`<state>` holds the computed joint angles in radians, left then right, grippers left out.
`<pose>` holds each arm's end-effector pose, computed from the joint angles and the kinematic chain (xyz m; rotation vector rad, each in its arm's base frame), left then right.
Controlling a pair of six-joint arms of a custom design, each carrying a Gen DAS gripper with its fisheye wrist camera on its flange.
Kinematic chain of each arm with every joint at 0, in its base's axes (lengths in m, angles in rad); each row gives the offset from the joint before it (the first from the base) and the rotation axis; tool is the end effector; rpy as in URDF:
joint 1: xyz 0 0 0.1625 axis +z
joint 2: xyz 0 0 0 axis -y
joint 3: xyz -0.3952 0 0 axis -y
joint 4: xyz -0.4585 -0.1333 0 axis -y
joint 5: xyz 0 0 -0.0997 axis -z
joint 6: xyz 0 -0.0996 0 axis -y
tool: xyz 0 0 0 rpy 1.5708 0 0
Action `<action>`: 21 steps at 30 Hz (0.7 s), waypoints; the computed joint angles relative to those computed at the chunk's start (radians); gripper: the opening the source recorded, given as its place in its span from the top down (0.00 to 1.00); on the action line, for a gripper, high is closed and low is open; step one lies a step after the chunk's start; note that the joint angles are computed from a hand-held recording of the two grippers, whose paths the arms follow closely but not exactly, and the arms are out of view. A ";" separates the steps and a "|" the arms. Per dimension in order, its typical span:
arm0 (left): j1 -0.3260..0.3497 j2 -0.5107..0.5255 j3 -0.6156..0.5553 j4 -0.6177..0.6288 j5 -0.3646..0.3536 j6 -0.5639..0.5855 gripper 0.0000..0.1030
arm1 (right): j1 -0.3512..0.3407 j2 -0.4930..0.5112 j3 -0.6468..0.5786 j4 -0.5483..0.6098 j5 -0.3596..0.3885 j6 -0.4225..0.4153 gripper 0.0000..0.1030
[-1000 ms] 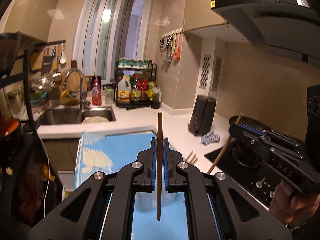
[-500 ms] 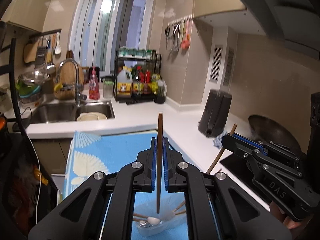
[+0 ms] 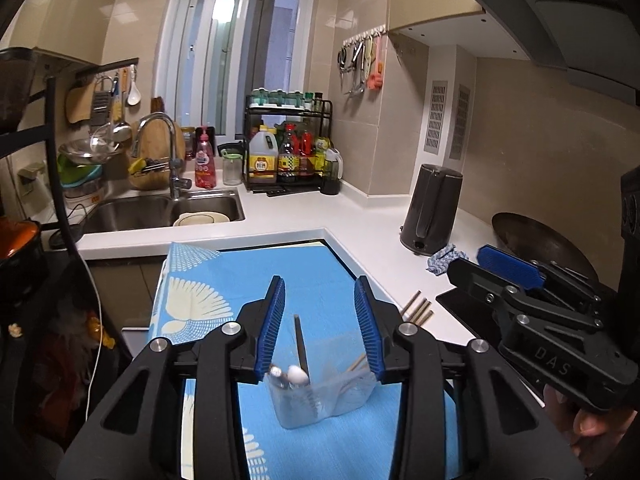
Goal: Organize utensils
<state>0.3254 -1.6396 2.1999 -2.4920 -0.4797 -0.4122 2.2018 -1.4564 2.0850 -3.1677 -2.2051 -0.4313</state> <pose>-0.3752 -0.3605 0.3053 0.7012 2.2173 -1.3191 0.3777 -0.3910 0.3222 0.8273 -2.1964 1.2860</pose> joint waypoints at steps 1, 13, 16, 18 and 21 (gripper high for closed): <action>-0.014 -0.013 0.005 0.030 0.012 -0.031 0.54 | 0.011 -0.014 0.012 -0.002 -0.011 -0.002 0.49; -0.154 -0.189 0.143 0.466 0.089 -0.489 0.13 | 0.032 -0.193 0.230 -0.093 -0.068 0.003 0.05; -0.178 -0.222 0.201 0.531 0.134 -0.574 0.07 | -0.004 -0.209 0.286 -0.177 -0.052 -0.019 0.05; -0.187 -0.244 0.246 0.563 0.159 -0.643 0.07 | -0.041 -0.215 0.322 -0.239 -0.024 -0.026 0.05; -0.187 -0.261 0.298 0.600 0.144 -0.740 0.07 | -0.106 -0.195 0.373 -0.375 0.027 -0.074 0.05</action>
